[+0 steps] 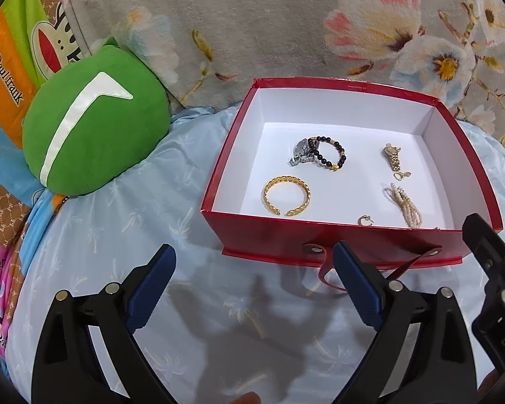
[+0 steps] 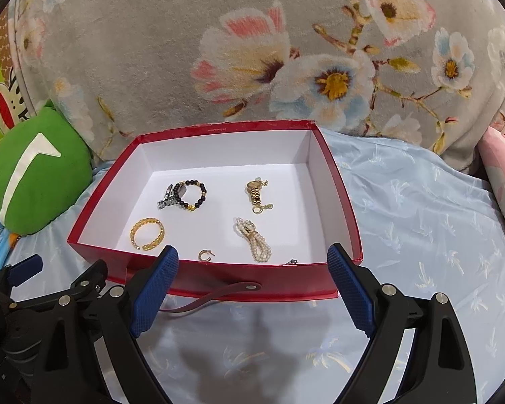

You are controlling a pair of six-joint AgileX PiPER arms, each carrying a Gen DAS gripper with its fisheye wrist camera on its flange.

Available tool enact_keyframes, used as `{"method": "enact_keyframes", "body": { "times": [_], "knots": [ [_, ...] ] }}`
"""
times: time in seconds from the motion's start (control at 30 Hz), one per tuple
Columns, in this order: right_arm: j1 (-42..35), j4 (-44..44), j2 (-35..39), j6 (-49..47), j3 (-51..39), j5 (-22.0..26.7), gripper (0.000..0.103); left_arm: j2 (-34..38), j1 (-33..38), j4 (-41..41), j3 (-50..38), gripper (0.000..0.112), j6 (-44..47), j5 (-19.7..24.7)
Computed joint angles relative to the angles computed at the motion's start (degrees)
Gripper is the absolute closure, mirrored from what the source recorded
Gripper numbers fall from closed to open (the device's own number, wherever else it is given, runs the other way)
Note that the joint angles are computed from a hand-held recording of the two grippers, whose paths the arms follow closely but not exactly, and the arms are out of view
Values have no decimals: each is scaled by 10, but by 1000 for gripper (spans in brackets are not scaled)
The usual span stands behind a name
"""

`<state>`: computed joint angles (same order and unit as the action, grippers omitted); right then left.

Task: Organize jewelry

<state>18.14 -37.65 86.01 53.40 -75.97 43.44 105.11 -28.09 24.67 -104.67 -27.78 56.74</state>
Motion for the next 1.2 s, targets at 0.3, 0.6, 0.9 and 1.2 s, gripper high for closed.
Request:
{"method": "enact_keyframes", "body": {
  "times": [0.3,0.6,0.9,1.2],
  "knots": [
    [-3,-5,8,9,-3,-6,16,5,-1,12,-4,20,-8,1],
    [-1,-4,5,6,-6,-6,16,5,-16,29,-4,20,-9,2],
    [-7,-6,6,5,-9,1,16,9,-3,23,-19,20,-13,7],
    [-1,-12,10,6,-9,5,16,10,-10,33,-19,20,-17,8]
  ]
}}
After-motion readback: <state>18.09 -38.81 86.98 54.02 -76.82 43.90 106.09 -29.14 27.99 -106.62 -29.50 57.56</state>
